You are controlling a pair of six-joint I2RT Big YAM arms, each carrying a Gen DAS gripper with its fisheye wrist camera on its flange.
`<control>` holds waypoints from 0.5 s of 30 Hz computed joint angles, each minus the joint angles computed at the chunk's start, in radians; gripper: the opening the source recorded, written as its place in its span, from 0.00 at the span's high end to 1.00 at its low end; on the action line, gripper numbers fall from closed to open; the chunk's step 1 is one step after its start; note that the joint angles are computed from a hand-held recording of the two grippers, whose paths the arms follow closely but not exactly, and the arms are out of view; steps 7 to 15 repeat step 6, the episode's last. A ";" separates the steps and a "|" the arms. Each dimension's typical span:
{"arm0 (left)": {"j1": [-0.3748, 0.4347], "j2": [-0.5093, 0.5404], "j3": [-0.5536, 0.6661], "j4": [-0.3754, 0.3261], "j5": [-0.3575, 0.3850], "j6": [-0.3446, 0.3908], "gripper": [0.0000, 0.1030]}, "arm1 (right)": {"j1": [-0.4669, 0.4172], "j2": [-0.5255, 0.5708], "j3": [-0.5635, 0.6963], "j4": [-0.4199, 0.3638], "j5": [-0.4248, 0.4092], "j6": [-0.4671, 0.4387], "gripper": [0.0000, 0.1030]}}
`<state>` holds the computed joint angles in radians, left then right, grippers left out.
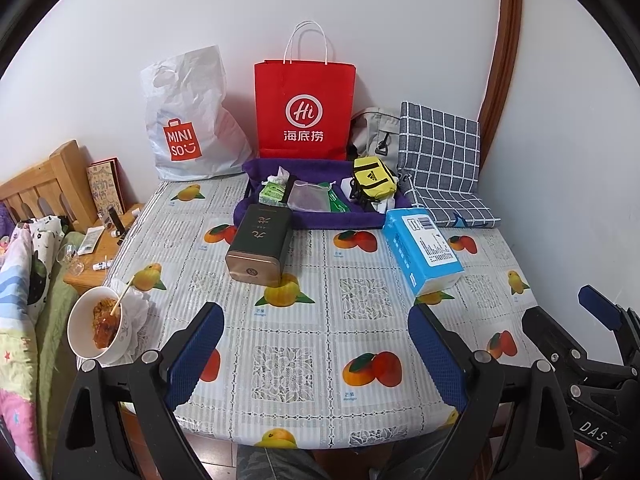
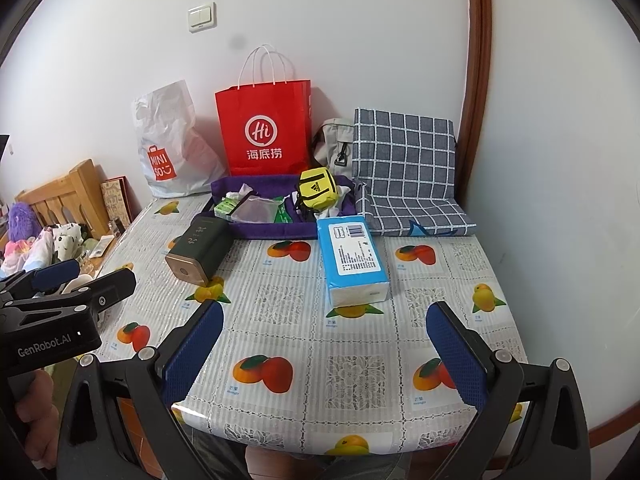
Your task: Organize soft objects
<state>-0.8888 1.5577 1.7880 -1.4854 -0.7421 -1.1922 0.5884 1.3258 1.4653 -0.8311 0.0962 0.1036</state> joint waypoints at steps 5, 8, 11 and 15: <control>0.005 0.000 0.001 0.002 -0.004 0.008 0.09 | 0.003 -0.001 0.001 0.001 -0.003 0.001 0.03; 0.004 0.001 0.001 0.001 -0.004 0.006 0.09 | 0.003 -0.002 0.000 0.002 -0.005 0.001 0.03; 0.004 0.001 0.001 0.001 -0.004 0.006 0.09 | 0.003 -0.002 0.000 0.002 -0.005 0.001 0.03; 0.004 0.001 0.001 0.001 -0.004 0.006 0.09 | 0.003 -0.002 0.000 0.002 -0.005 0.001 0.03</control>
